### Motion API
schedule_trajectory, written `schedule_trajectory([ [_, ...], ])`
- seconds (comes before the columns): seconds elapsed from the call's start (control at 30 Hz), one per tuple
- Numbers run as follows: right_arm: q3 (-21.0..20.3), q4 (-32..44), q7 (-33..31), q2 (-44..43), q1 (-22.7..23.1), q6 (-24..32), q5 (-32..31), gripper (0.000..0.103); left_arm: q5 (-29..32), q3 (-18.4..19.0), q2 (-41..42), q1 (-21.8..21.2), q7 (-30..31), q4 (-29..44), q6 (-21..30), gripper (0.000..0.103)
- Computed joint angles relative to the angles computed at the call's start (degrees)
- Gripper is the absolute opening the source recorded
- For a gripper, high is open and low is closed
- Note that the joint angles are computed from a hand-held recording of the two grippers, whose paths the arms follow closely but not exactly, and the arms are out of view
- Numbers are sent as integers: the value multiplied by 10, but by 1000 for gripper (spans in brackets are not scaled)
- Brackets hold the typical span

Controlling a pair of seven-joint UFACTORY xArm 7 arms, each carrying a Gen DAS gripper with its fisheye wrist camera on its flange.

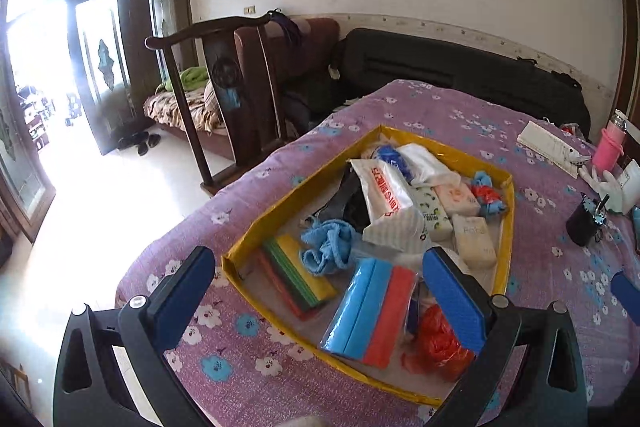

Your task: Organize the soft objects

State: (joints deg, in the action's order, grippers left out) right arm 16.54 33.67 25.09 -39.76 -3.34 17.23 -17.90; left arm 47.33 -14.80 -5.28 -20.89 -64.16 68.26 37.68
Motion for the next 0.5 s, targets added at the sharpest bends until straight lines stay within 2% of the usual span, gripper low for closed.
schedule_trajectory([
  [0.3, 9, 19, 15, 27, 15, 23, 1, 98, -44, 11, -10, 17, 24, -25, -40, 103],
  [0.5, 15, 38, 29, 44, 15, 42, -14, 98, -95, 18, -10, 27, 60, -38, -66, 103],
])
